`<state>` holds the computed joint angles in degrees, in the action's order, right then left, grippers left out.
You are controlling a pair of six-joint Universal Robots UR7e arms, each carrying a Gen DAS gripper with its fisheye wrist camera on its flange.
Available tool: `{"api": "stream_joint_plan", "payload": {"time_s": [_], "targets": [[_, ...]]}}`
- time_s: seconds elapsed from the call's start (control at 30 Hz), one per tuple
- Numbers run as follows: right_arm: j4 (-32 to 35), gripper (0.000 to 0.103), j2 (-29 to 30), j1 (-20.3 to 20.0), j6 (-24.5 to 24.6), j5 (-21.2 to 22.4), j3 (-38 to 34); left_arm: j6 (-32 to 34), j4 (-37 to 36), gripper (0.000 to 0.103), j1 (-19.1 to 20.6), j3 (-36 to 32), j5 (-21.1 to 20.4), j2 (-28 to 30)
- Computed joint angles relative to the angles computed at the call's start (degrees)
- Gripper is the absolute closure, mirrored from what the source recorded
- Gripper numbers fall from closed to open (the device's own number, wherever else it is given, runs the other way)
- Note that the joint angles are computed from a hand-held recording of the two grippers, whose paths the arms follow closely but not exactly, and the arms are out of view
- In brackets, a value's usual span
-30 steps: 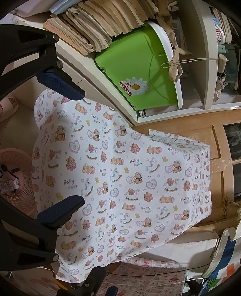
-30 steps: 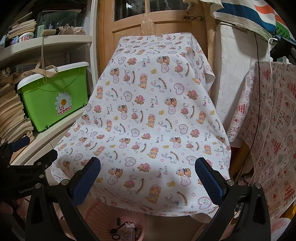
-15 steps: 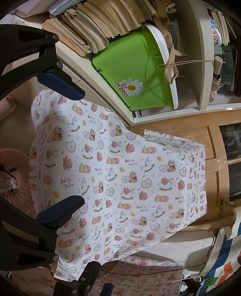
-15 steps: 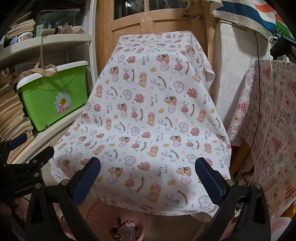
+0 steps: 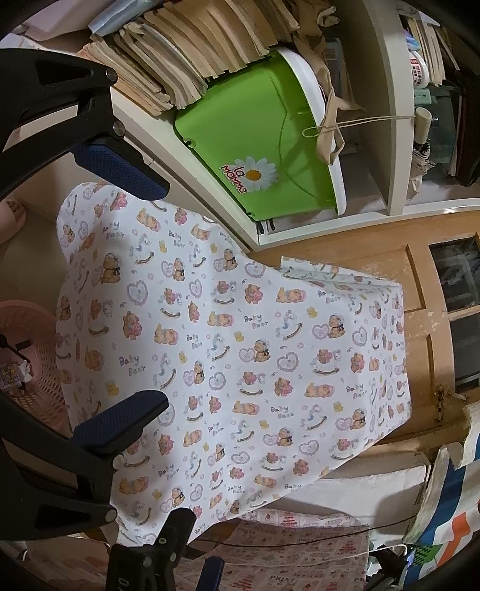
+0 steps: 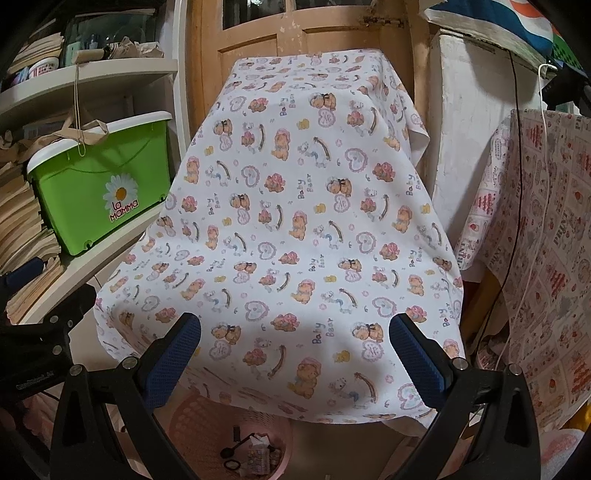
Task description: Collect trash
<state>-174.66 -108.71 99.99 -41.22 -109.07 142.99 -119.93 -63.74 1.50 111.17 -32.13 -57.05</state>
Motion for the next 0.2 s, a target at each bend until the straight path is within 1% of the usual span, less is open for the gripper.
{"api": "stream_joint_plan", "payload": {"time_s": [0.2], "targets": [[-0.07, 0.0, 0.04, 0.14, 0.3, -0.25, -0.05, -0.42, 0.67, 0.001, -0.18, 0.01, -0.03, -0.04]]}}
